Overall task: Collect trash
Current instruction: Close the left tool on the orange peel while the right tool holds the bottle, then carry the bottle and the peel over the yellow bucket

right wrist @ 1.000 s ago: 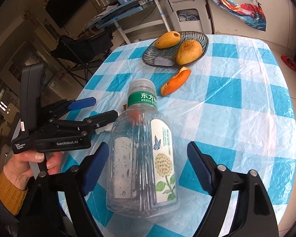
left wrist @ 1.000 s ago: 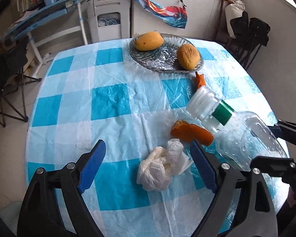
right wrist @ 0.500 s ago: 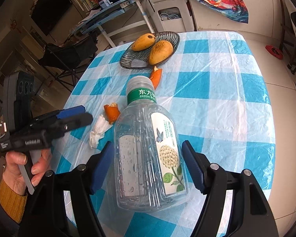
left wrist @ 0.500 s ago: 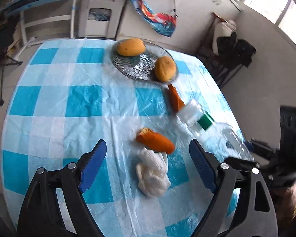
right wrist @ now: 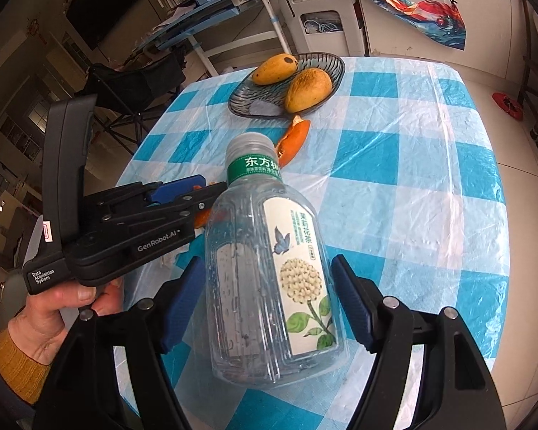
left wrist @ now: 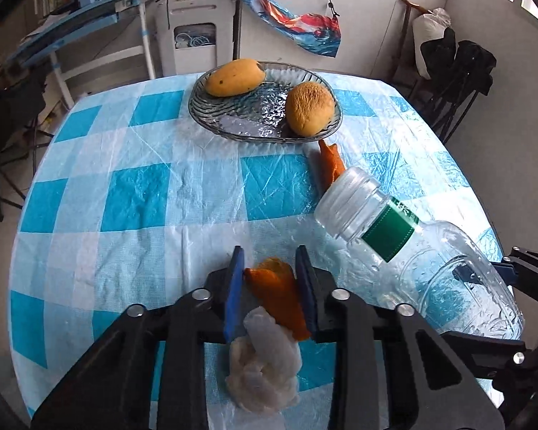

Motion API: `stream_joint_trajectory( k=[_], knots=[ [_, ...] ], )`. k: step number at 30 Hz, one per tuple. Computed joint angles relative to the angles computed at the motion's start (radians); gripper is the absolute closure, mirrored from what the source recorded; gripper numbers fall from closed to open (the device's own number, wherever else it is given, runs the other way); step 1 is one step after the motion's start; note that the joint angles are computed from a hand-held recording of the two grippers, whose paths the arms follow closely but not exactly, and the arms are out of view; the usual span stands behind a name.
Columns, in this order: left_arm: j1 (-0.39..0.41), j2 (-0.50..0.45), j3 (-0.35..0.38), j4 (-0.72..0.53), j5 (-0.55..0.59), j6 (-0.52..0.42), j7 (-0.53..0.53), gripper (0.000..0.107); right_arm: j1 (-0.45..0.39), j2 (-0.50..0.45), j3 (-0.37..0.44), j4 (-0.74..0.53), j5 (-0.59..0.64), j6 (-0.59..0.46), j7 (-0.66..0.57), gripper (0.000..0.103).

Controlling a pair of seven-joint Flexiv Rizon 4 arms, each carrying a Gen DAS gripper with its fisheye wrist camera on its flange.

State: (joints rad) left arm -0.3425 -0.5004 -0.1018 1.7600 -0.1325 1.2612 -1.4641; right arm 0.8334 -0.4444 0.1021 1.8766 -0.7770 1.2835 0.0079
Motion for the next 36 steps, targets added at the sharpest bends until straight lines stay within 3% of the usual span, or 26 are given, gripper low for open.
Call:
stream_joint_trajectory(
  k=[1, 2, 4, 6, 10, 14, 17, 19, 21, 23, 26, 27, 28, 31, 33, 36],
  knots=[
    [0.0, 0.002, -0.001, 0.004, 0.001, 0.009, 0.002, 0.084, -0.008, -0.008, 0.019, -0.012, 0.022, -0.019, -0.027, 0.033],
    [0.002, 0.008, -0.006, 0.013, -0.001, 0.022, 0.005, 0.095, -0.013, -0.018, 0.038, -0.027, 0.046, -0.043, -0.059, 0.033],
    [0.033, 0.021, -0.042, 0.04, -0.034, 0.059, 0.033, 0.1, -0.009, -0.035, 0.057, -0.056, 0.076, -0.095, -0.113, 0.037],
    [0.07, 0.039, -0.084, 0.076, -0.079, 0.106, 0.069, 0.103, 0.002, -0.043, 0.054, -0.07, 0.083, -0.112, -0.131, 0.048],
    [0.173, 0.079, -0.206, 0.155, -0.219, 0.172, 0.159, 0.103, 0.018, -0.037, 0.028, -0.057, 0.072, -0.081, -0.103, 0.048],
    [0.23, 0.08, -0.263, 0.18, -0.367, 0.133, 0.194, 0.103, 0.022, -0.032, 0.004, -0.031, 0.058, -0.029, -0.041, 0.048],
    [0.185, 0.068, -0.206, 0.162, -0.368, 0.113, 0.174, 0.096, 0.022, -0.034, -0.003, -0.024, 0.053, -0.005, -0.021, 0.048],
    [0.169, 0.06, -0.196, 0.155, -0.366, 0.12, 0.175, 0.085, 0.021, -0.036, 0.001, -0.03, 0.056, -0.011, -0.029, 0.048],
    [0.139, 0.049, -0.172, 0.139, -0.331, 0.121, 0.18, 0.067, 0.019, -0.04, 0.004, -0.036, 0.06, -0.014, -0.039, 0.048],
    [0.049, 0.032, -0.065, 0.092, -0.215, 0.087, 0.126, 0.063, 0.018, -0.038, 0.005, -0.034, 0.062, -0.013, -0.044, 0.047],
    [-0.065, -0.003, 0.076, 0.024, -0.038, 0.049, 0.013, 0.065, 0.017, -0.043, 0.008, -0.043, 0.068, -0.02, -0.059, 0.047],
    [-0.08, -0.01, 0.094, 0.021, 0.001, 0.077, -0.012, 0.079, 0.016, -0.047, 0.009, -0.049, 0.07, -0.023, -0.066, 0.047],
    [-0.087, -0.013, 0.104, 0.01, 0.034, 0.072, -0.033, 0.086, 0.017, -0.048, 0.009, -0.049, 0.072, -0.023, -0.069, 0.048],
    [-0.022, 0.005, 0.026, 0.036, 0.005, 0.078, 0.001, 0.091, 0.02, -0.048, -0.001, -0.043, 0.068, -0.002, -0.061, 0.048],
    [-0.013, 0.022, 0.019, 0.057, 0.01, 0.104, 0.0, 0.093, 0.022, -0.047, -0.017, -0.03, 0.062, 0.05, -0.036, 0.048],
    [0.061, 0.07, -0.063, 0.131, -0.053, 0.178, 0.042, 0.093, 0.05, -0.037, -0.074, -0.001, 0.029, 0.149, 0.033, 0.048]
  ],
)
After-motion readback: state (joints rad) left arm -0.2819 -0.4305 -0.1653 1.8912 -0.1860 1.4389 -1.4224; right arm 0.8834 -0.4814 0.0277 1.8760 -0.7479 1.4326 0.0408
